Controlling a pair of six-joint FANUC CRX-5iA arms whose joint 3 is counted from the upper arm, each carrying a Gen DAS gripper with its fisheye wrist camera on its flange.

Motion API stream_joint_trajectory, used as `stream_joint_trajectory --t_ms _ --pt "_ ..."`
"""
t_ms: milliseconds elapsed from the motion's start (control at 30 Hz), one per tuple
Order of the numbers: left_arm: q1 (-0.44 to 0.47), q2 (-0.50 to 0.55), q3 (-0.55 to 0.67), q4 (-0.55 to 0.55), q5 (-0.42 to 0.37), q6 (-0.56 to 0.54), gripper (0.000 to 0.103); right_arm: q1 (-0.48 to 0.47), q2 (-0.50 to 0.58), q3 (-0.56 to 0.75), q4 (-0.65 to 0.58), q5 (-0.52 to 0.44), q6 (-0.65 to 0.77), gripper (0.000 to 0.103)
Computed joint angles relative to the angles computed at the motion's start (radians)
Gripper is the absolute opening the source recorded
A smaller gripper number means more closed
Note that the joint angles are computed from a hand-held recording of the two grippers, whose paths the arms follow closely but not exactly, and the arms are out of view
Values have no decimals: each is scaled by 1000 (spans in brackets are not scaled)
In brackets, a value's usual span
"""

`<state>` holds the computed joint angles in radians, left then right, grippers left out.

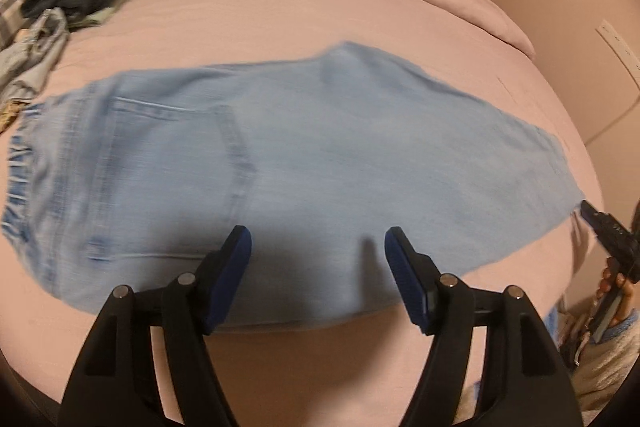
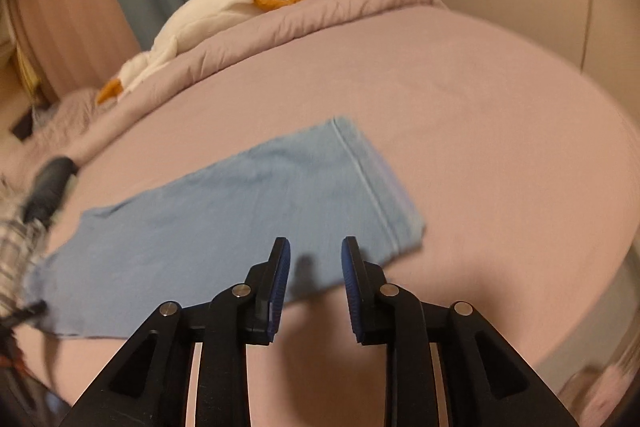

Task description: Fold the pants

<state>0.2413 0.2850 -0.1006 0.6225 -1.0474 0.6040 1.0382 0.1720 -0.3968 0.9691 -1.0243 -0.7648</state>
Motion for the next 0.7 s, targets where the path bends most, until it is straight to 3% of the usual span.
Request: stream_joint_trajectory --t_ms 133,267,533,600,633,700 --pt "-20 -4 -10 17 -27 -15 69 34 -38 -91 59 58 -204 32" --pt "-51 -4 -3 -17 -28 13 70 44 -47 -145 110 83 -366 33" --pt "-90 4 29 -74 -12 79 70 15 -81 -229 274 19 -625 33" --pt "-98 9 37 -80 -6 95 70 -6 -89 -237 275 47 -613 33" --pt "-101 11 39 -84 0 102 70 -12 -83 -224 257 48 -572 21" --pt "-112 16 47 -94 12 121 71 -12 -69 -179 192 32 -442 16"
